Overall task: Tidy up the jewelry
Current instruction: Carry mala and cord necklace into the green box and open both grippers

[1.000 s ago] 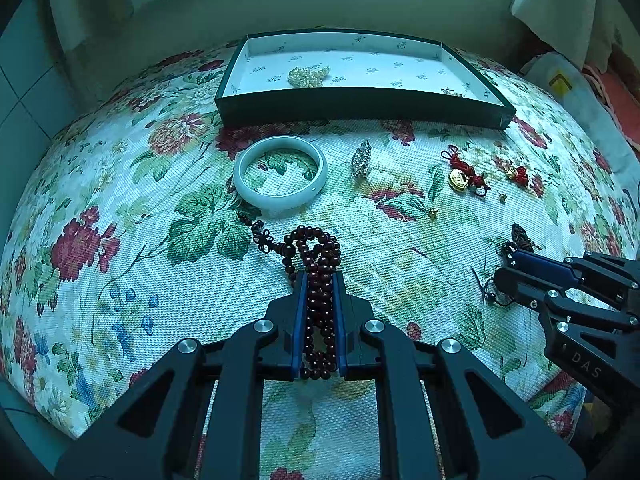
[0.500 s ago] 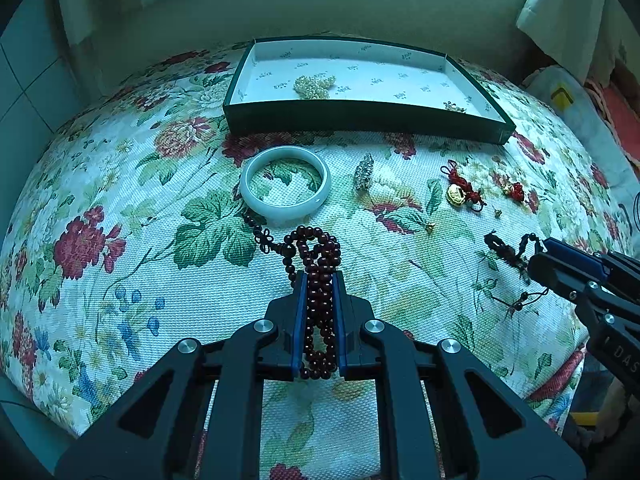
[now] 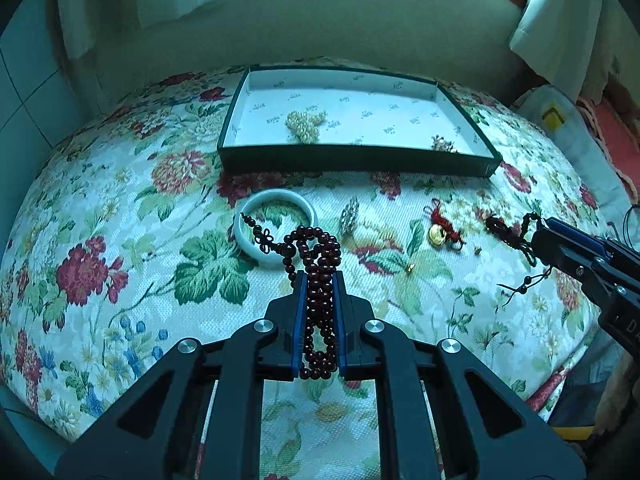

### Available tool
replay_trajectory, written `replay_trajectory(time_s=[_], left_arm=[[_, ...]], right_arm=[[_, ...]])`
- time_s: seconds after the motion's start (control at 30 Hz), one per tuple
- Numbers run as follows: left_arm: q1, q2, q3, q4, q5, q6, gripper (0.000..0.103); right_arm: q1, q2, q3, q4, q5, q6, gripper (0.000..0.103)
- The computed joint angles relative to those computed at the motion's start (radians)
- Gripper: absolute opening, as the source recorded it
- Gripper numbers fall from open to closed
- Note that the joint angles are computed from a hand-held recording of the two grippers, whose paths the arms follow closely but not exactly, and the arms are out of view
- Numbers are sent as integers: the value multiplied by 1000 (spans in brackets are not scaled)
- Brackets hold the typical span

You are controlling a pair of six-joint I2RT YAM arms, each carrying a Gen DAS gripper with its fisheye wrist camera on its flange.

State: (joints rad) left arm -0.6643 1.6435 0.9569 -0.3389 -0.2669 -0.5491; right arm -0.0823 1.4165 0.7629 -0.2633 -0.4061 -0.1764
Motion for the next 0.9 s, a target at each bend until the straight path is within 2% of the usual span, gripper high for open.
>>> replay_trajectory(time_s=[0.2,0.4,0.67,0.9], left_arm=[[32,26,76,10,16,37,12],[55,100,209,15,14,94,12],[109,311,499,-8,31,158,12],[143,548,778,-83,44,182,12]], right_arm=[[-7,42,83,19,-8,22,21],[-3,138,197,46,-15,48,21],[32,326,384,96,-2,81,21],[48,545,587,98,2,90,21]])
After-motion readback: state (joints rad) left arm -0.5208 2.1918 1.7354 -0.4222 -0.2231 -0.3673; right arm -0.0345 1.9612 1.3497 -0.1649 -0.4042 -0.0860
